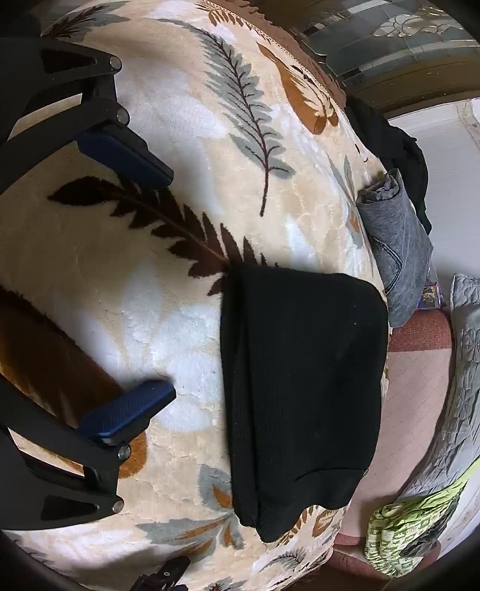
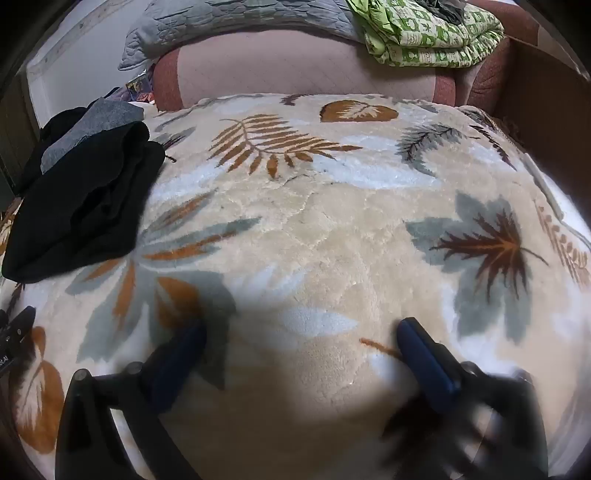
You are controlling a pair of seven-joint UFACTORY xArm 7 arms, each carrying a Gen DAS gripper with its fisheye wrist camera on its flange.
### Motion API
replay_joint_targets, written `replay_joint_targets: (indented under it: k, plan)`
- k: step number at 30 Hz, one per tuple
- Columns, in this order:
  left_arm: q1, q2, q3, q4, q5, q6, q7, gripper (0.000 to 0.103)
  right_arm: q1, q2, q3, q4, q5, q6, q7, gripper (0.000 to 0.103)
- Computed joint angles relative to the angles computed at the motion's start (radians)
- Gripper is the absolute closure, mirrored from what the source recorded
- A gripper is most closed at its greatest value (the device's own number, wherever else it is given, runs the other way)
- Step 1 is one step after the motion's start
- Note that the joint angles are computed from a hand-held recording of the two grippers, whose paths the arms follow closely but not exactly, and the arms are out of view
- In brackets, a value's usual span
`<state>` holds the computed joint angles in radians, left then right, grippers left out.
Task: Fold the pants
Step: 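Unfold the folded black pants by hand and spread them on the blanket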
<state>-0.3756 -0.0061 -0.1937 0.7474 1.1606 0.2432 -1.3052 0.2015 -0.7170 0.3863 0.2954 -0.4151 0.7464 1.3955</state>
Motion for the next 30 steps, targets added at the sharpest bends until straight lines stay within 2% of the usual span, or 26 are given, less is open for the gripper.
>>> replay_joint_targets:
  k: [1,30]
  plan:
    - [0.0,-0.001,0.0,0.0,-0.001,0.0,0.0,0.0,0.005,-0.014,-0.011,-0.016,-0.005,-0.03,0.016,0.0]
    - [0.003,-0.008,-0.005,-0.005,-0.027,0.002,0.021,0.0,0.0,-0.014,0.007,-0.016,-0.002,-0.015,0.013,0.0]
